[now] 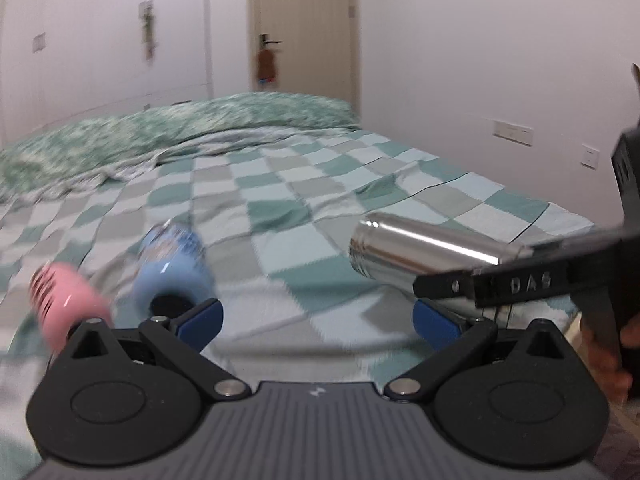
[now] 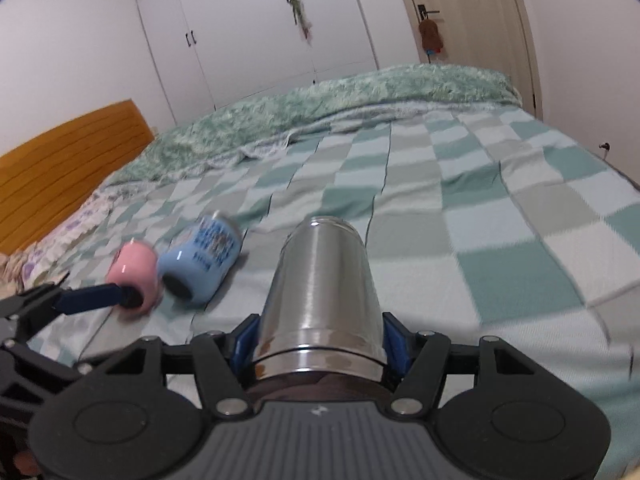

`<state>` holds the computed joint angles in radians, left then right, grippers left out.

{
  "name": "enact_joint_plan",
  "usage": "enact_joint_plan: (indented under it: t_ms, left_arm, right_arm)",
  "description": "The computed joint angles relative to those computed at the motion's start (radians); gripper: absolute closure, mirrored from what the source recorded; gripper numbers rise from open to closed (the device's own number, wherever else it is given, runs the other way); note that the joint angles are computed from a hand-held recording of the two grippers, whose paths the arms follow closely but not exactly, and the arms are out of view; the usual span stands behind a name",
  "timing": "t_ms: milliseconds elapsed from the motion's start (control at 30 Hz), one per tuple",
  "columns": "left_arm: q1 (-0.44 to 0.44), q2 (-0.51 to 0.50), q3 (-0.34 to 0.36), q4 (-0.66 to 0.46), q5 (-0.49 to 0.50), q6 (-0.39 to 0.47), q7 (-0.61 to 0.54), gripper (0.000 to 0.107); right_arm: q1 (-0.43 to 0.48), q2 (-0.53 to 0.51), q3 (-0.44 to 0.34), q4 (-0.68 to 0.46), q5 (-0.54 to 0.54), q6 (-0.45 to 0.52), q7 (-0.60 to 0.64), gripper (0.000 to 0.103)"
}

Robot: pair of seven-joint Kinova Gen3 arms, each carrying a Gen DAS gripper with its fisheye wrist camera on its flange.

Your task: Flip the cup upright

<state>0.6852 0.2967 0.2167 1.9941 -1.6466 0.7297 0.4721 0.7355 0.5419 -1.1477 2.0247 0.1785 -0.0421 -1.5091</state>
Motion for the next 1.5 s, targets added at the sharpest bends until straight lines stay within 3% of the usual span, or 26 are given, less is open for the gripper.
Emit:
enact_joint_plan:
  t_ms: [100,233,333,433,500,533,567,633,733,800,967,1067,1200,1267,1367,1433,1500]
  left_arm:
    - [0.049,-0.004,0.014,0.027,0.06,0.087,0.038,0.004]
    - [0.108,-0.002,0.025,0.045,0.125,0.183,0.071,0.004]
    - [0.136,-0.007,0.029,0.056,0.152,0.222,0.099,0.004]
    - [0.155,-0.008,0.034,0.055,0.165,0.248,0.11,0.004]
    - [0.164,-0.006,0.035,0.053,0.167,0.26,0.113,0.004]
    - [0.166,-0.006,0.035,0.051,0.168,0.262,0.113,0.004]
    - [0.169,-0.004,0.036,0.045,0.173,0.268,0.108,0.004]
    - [0.173,0.002,0.034,0.031,0.177,0.275,0.099,0.004]
    - [0.171,0.017,0.028,-0.006,0.187,0.266,0.07,0.004]
    - [0.166,0.03,0.02,-0.04,0.198,0.243,0.041,0.004]
    - [0.189,0.072,-0.083,-0.168,0.287,0.102,-0.106,0.004]
    - [0.069,0.104,-0.003,-0.26,0.387,0.034,-0.228,0.004]
    - [-0.1,0.2,0.181,-0.42,0.49,0.116,-0.391,0.004]
    - [-0.137,0.243,0.218,-0.504,0.555,0.166,-0.472,0.004]
    - [-0.135,0.299,0.193,-0.628,0.677,0.231,-0.593,0.004]
    - [-0.096,0.342,0.131,-0.718,0.758,0.287,-0.671,0.006]
    - [-0.079,0.362,0.078,-0.766,0.84,0.29,-0.724,0.009]
  right_arm:
    - [-0.077,-0.044,0.082,0.061,-0.004,-0.068,-0.025,0.04]
    - [-0.209,-0.063,0.208,0.091,-0.007,-0.085,-0.083,0.04]
    - [-0.255,-0.086,0.259,0.13,0.01,-0.147,-0.113,0.041]
    - [-0.237,-0.088,0.246,0.121,0.054,-0.12,-0.154,0.04]
    - [-0.184,-0.073,0.188,0.102,0.075,-0.073,-0.147,0.04]
    - [-0.137,-0.061,0.142,0.098,0.107,-0.057,-0.161,0.033]
    - [-0.091,-0.056,0.104,0.103,0.147,-0.058,-0.189,0.016]
    - [0.002,-0.048,0.039,0.125,0.228,-0.105,-0.238,0.005]
    - [0.141,-0.022,-0.047,0.128,0.336,-0.127,-0.29,0.003]
    - [0.209,-0.007,-0.071,0.114,0.347,-0.133,-0.271,0.001]
    - [0.278,0.033,-0.065,0.042,0.419,-0.091,-0.265,0.0]
    - [0.277,0.053,-0.032,0.008,0.438,-0.084,-0.227,0.0]
    - [0.277,0.112,-0.026,-0.048,0.438,-0.035,-0.158,0.0]
    - [0.271,0.133,-0.02,-0.068,0.427,-0.017,-0.123,0.0]
    - [0.273,0.164,-0.031,-0.092,0.414,0.017,-0.069,0.0]
    - [0.272,0.179,-0.039,-0.104,0.401,0.036,-0.035,0.0]
    - [0.264,0.184,-0.038,-0.11,0.383,0.042,-0.005,0.0]
